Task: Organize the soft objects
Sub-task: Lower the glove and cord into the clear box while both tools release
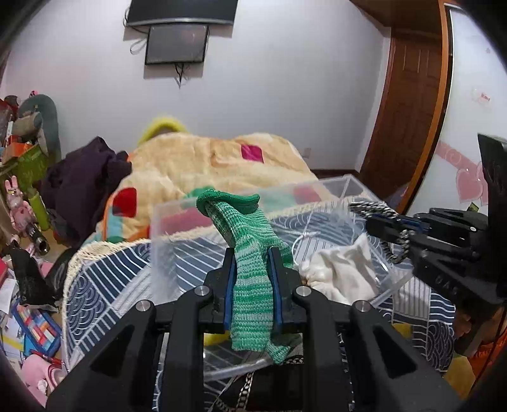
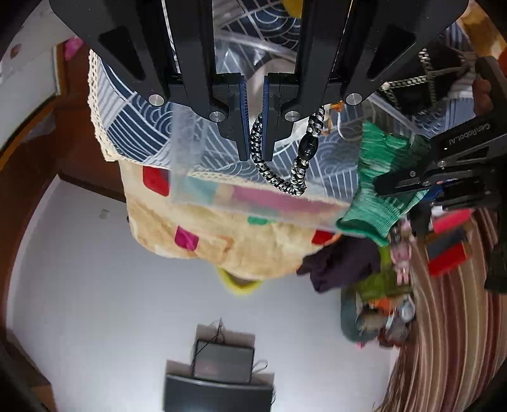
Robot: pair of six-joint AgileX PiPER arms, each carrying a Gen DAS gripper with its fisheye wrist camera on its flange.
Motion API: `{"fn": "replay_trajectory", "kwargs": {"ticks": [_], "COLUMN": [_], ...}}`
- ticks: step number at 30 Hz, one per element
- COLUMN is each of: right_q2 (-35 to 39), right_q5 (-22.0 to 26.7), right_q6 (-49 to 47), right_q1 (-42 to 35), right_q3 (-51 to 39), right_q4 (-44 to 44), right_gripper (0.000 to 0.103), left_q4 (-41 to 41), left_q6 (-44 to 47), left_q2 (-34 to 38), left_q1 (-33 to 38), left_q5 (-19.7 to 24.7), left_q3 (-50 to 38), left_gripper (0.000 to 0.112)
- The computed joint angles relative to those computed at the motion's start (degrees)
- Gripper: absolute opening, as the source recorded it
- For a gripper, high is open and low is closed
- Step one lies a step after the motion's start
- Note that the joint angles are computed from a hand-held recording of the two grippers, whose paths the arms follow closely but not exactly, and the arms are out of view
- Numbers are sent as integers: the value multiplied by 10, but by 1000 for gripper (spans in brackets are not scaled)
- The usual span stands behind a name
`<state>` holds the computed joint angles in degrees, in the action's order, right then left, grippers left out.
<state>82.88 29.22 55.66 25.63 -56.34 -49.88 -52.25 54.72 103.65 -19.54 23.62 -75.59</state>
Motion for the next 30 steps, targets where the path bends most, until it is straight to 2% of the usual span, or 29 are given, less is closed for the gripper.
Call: {"fn": "replay_trajectory", "kwargs": {"ticks": [4,8,10,12,16,19,21,25,27,30], "right_q2": [30,36,28,16,-14,-36,-63,-114,-139,-167], "right_q5": [11,30,28,23,24,14,16,8,6,-5], "right_q6": [-64,-63,-85,-104,-86,-83,-72,-40,-23,-7], "right_q1": [-6,3,0,-5,7,8,17,33,42,51], "right_q3": [-21,-24,-23,-18,1,13,26,56,73,98], "right_q4": [51,44,69,91,69,66,59,40,31,31], "right_gripper": [7,7,7,10,22,25,26,44,48,61], "left_q4": [52,95,106,114,93,52,18,-39,-54,-84], "left_q6": [-42,-75,-82,-87,-61,-17,20,85,95,121], "left_q2": [23,34,32,29,1,-34,-69,-127,-151,-180], "left_q1": [-15,-15,-15,-13,-6,1,1,4,4,3], "left_q5": [5,31,34,41,49,43,19,6,-3,-18], "left_q3": [-21,-37,-35,-34,-11,20,54,105,129,169], "left_gripper": [19,20,22,28,28,44,55,63,78,85]}}
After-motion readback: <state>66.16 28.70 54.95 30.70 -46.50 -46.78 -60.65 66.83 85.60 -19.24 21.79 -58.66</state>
